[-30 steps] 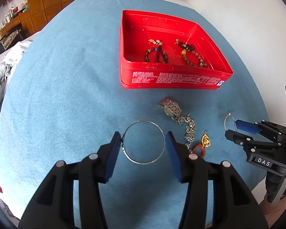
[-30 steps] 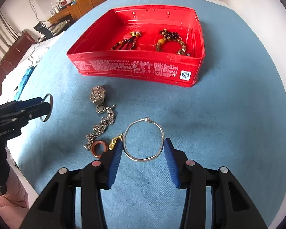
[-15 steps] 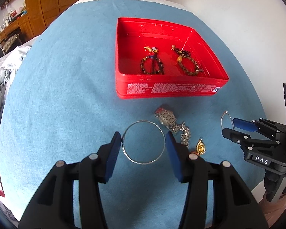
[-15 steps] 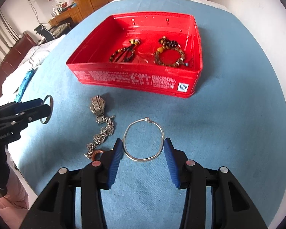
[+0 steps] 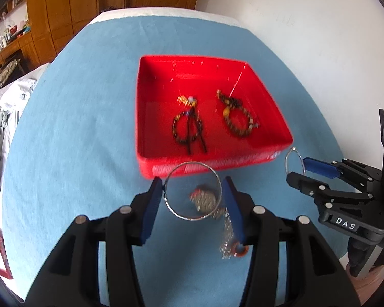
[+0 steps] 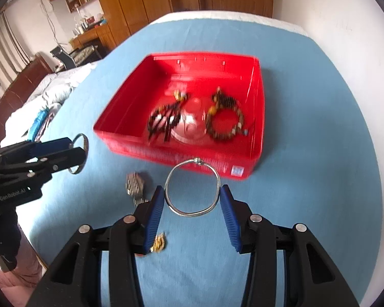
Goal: Organize jewelry
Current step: 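Carry the silver bangle and large silver ring into the red tin and open both tools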
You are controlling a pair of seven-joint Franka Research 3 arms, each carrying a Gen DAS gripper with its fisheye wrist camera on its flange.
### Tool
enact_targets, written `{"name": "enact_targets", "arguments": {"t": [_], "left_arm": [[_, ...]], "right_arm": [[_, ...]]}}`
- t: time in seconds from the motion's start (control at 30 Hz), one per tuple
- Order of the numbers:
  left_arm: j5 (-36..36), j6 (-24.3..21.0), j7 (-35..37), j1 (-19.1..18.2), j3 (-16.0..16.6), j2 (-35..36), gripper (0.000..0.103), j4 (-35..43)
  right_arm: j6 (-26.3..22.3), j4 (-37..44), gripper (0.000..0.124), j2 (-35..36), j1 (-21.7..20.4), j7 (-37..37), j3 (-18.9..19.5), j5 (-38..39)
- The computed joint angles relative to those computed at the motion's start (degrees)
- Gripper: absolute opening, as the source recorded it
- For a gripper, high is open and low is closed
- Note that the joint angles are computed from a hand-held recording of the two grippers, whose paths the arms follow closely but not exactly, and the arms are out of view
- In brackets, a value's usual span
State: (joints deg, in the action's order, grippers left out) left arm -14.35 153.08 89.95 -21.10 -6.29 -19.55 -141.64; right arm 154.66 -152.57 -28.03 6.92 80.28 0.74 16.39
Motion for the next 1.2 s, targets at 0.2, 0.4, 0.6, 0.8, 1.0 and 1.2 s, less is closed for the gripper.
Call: {"name": "enact_targets", "arguments": {"t": [0.2, 0.4, 0.6, 0.8, 1.0, 1.2], "left_arm": [[0.5, -0.1, -0.1, 1.3, -1.0, 8.2, 0.047, 8.3], [1.6, -2.3, -0.7, 4.5, -3.8, 17.2, 0.047, 16.4], [4.4, -3.9, -2.8, 7.1, -6.2, 23.7, 0.047, 21.9], [7.8, -5.4, -5.1, 8.4, -7.4, 27.7, 0.047, 25.8], [9.8, -6.3, -6.8, 9.0, -8.1, 30.1, 0.048, 27.9], [10.5, -6.4, -7.4, 9.3, -8.6, 30.6, 0.052, 28.4]], "right_arm": [[1.3, 6.8, 0.045, 7.6, -1.3, 1.2, 0.8, -2.2], [0.9, 14.8, 0.045, 18.0, -1.5, 2.7, 0.2, -4.4], [-0.2, 20.0, 0.045, 24.5, -1.1, 3.0, -0.9, -4.4], [-0.2, 22.5, 0.045, 27.8, -0.9, 4.4, -1.3, -6.6], [0.4, 23.1, 0.045, 28.9, -0.7, 5.6, -1.5, -8.9], [0.9, 22.7, 0.046, 28.8, -0.5, 5.4, -1.6, -9.5]]}}
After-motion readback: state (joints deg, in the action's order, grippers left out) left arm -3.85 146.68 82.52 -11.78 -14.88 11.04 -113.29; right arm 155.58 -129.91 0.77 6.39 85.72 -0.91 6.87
